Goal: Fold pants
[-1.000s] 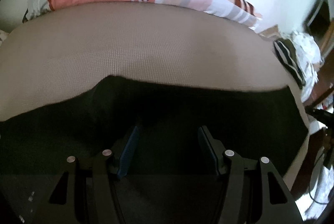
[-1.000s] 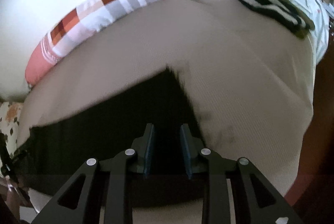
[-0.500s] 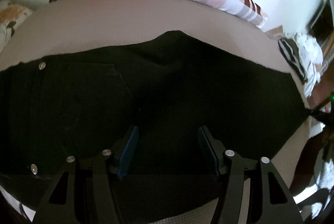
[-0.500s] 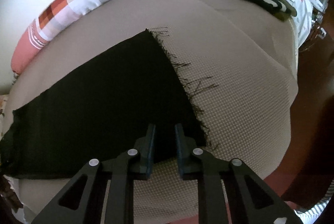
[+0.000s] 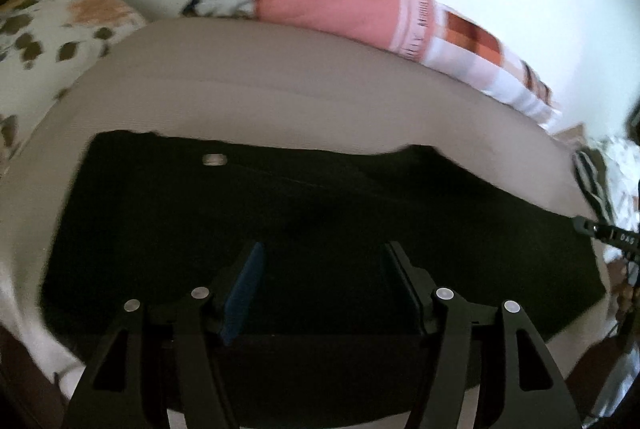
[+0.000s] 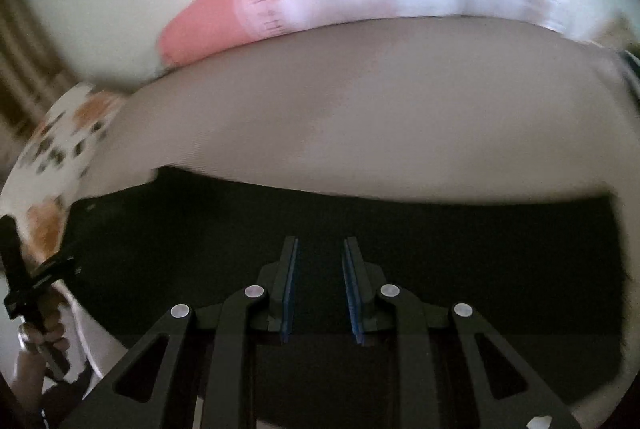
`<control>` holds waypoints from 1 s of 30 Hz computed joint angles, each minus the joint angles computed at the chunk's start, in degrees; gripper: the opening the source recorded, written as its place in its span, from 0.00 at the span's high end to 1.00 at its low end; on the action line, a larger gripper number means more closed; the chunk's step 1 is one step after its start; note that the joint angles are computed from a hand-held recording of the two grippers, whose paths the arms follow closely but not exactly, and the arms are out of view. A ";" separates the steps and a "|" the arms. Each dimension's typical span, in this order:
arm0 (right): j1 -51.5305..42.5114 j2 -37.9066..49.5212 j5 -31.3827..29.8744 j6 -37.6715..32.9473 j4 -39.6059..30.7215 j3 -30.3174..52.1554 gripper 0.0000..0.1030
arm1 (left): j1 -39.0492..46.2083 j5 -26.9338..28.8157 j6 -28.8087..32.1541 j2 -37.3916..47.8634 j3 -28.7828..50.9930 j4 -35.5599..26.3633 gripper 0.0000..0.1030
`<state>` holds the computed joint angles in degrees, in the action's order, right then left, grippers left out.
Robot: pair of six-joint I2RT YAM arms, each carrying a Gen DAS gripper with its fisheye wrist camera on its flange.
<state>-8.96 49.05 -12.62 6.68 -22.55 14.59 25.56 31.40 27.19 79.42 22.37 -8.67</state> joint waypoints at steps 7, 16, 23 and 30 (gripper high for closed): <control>27.32 32.50 7.69 11.14 22.31 12.07 0.79 | 9.09 -1.17 6.54 10.99 4.55 0.86 0.38; 33.09 53.28 9.95 11.95 24.86 26.32 0.79 | 12.59 1.32 12.53 13.49 5.64 -1.25 0.38; 30.87 56.90 8.04 12.62 24.99 28.82 0.79 | 13.00 1.82 13.76 14.04 5.42 -0.48 0.38; 28.78 51.43 3.28 13.48 24.72 25.48 0.74 | 11.17 -0.31 13.03 12.34 3.86 1.48 0.35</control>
